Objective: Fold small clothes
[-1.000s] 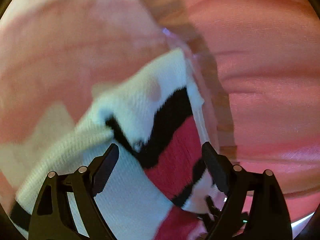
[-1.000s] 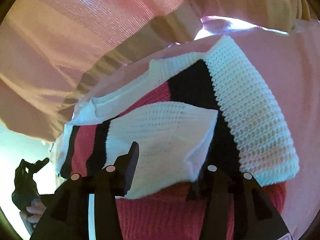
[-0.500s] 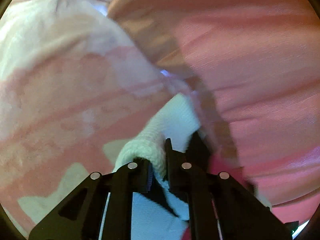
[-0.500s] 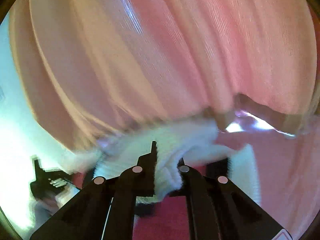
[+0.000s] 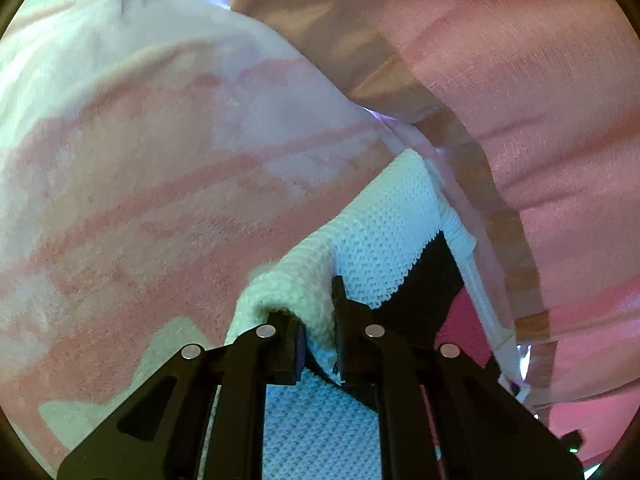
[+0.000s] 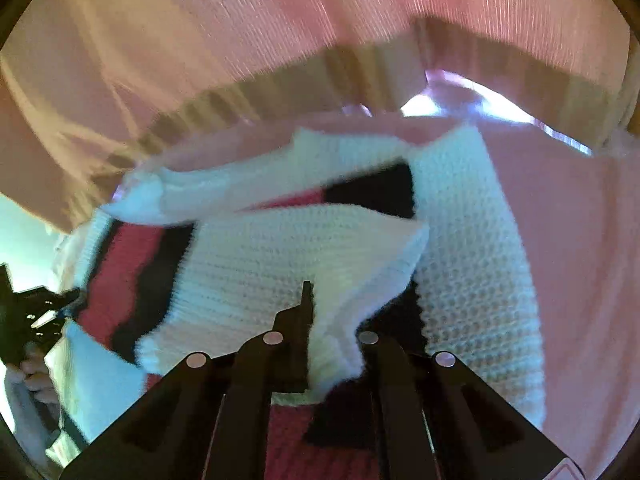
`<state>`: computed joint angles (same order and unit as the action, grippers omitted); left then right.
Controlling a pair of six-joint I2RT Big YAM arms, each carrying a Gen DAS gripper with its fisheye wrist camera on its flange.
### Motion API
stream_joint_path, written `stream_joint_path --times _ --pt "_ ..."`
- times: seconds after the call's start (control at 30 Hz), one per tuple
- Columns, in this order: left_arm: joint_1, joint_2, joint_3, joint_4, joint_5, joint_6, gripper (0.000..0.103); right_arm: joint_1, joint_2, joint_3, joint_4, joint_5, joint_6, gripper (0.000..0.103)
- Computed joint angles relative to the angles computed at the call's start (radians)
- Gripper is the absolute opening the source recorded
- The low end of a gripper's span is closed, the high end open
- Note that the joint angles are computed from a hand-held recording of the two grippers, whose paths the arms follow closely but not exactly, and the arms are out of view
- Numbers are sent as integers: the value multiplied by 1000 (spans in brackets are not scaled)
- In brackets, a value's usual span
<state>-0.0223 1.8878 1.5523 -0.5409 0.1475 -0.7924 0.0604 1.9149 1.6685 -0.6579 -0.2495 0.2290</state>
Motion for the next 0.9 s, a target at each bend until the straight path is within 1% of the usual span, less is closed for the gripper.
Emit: stream_joint_path --times 0.03,0.1,0.17,0.2,0.23,0.27,0.3,0.33,0.37,0.4,0.43,0.47,0.5,0.53,0.57,0.63,0.67,0.7,0.77,0.83,0.9 --pt "-2 6 5 0 -4 3 12 -2 -3 1 -2 0 2 7" --pt "-5 2 -1 10 -4 -11 13 -5 25 44 -89 18 -23 10" --pt "-7 -5 -5 13 14 -22 15 -19 -13 17 -115 7 -23 12" --pt "-7 -16 -12 11 20 -11 15 -25 -47 -9 -116 18 -22 17" --pt "-11 -36 -18 -1 9 15 18 -33 -114 -67 -95 51 -24 22" --pt "-10 -60 -34 -5 4 42 22 -44 -171 -123 -73 61 -32 25" --pt "-12 -81 -46 -7 0 64 24 -50 -210 -166 -57 68 -38 30" --pt "-13 -113 -65 -7 -7 88 30 -57 -265 -214 -59 93 -44 33" --pt "-15 -146 -88 -3 -24 110 38 -63 -313 -259 -62 113 -47 33" --pt "-18 -175 -107 -3 -43 131 42 -69 -357 -304 -63 116 -47 36" --pt "-22 -217 -137 -4 -60 166 52 -79 -416 -366 -64 99 -42 42" --pt "-24 -256 -173 0 -70 199 57 -84 -461 -416 -66 89 -31 45" --pt "-26 -296 -215 9 -79 230 60 -92 -508 -473 -64 73 -30 47" --pt "-31 -346 -269 15 -94 266 65 -94 -560 -540 -64 55 -28 47" --pt "-34 -382 -314 18 -102 289 67 -91 -604 -601 -66 46 -20 47" --pt "-35 -454 -408 5 -91 324 70 -78 -679 -705 -85 47 -10 47" --pt "-33 -480 -446 -3 -82 330 73 -70 -706 -741 -96 43 -5 47" --pt "-30 -503 -481 -13 -76 328 75 -58 -727 -772 -94 39 7 47" --pt "-23 -550 -561 -36 -55 307 75 -46 -777 -842 -96 22 30 50" --pt "-14 -581 -623 -61 -9 291 75 -39 -810 -894 -92 9 57 50" --pt "-8 -606 -673 -60 24 257 75 -37 -835 -925 -87 -17 67 50"
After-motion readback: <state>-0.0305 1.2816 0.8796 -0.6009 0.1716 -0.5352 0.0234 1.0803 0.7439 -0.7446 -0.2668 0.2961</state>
